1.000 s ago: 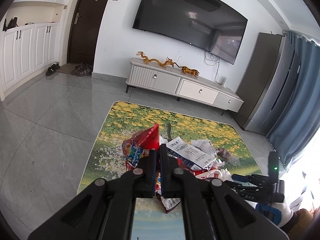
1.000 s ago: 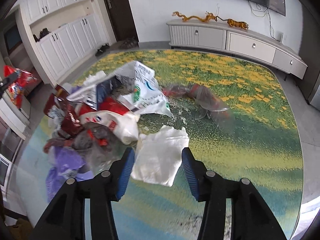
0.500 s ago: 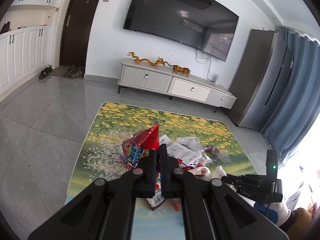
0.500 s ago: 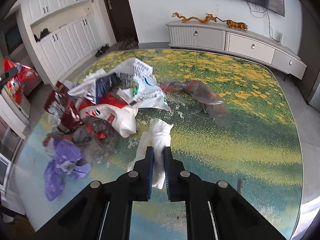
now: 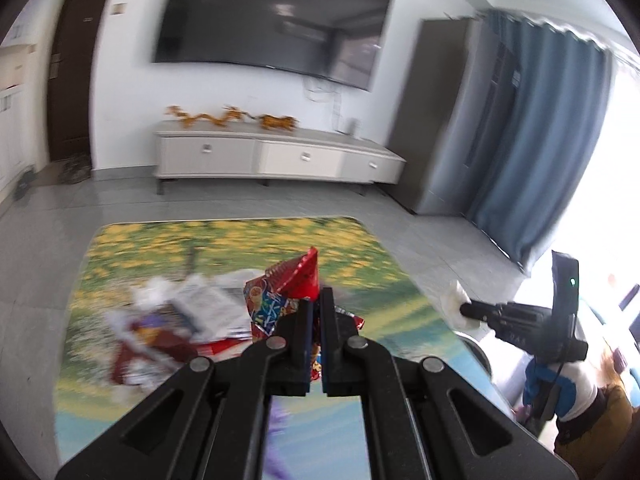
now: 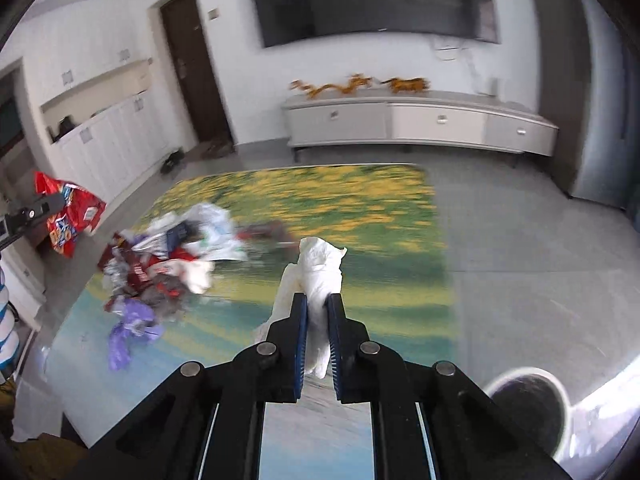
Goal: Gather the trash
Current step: 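Carry both items to the white bin and open both tools over it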
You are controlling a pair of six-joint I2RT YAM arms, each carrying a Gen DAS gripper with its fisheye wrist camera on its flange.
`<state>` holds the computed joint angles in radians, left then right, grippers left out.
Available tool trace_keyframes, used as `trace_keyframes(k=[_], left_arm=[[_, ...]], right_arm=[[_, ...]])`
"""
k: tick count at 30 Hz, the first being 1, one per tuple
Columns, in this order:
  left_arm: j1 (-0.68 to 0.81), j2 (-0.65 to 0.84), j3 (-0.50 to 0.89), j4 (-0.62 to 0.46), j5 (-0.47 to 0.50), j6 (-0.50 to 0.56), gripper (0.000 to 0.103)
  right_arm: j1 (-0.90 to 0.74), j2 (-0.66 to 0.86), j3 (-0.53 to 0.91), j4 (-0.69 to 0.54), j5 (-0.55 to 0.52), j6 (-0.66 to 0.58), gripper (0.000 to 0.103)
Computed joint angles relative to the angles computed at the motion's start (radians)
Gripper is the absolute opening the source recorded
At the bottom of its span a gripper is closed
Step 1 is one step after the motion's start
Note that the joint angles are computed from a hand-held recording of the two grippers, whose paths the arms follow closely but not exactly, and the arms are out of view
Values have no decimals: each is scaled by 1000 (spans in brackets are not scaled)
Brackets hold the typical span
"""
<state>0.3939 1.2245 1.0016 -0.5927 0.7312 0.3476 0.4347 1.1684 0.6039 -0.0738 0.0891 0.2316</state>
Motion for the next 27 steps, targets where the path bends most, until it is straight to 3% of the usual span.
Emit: trace_keyframes(k=[7,10,17,27], left_arm=[[-489,20,3,114,-211,-172,2],[-713,134,72,157,-287,-246,2],[-1028,459,273,198,-394,-352,3],[-1164,875,625,111,-421,-439,5]], right_arm=[[-442,-230,-120,-144,-189,-150,10],[-696,-239,-150,-176,-314,-249,10],[-1088,-41,-164,-145,-515,-423,11],[-1326,283,-106,-72,-587,-534,16]])
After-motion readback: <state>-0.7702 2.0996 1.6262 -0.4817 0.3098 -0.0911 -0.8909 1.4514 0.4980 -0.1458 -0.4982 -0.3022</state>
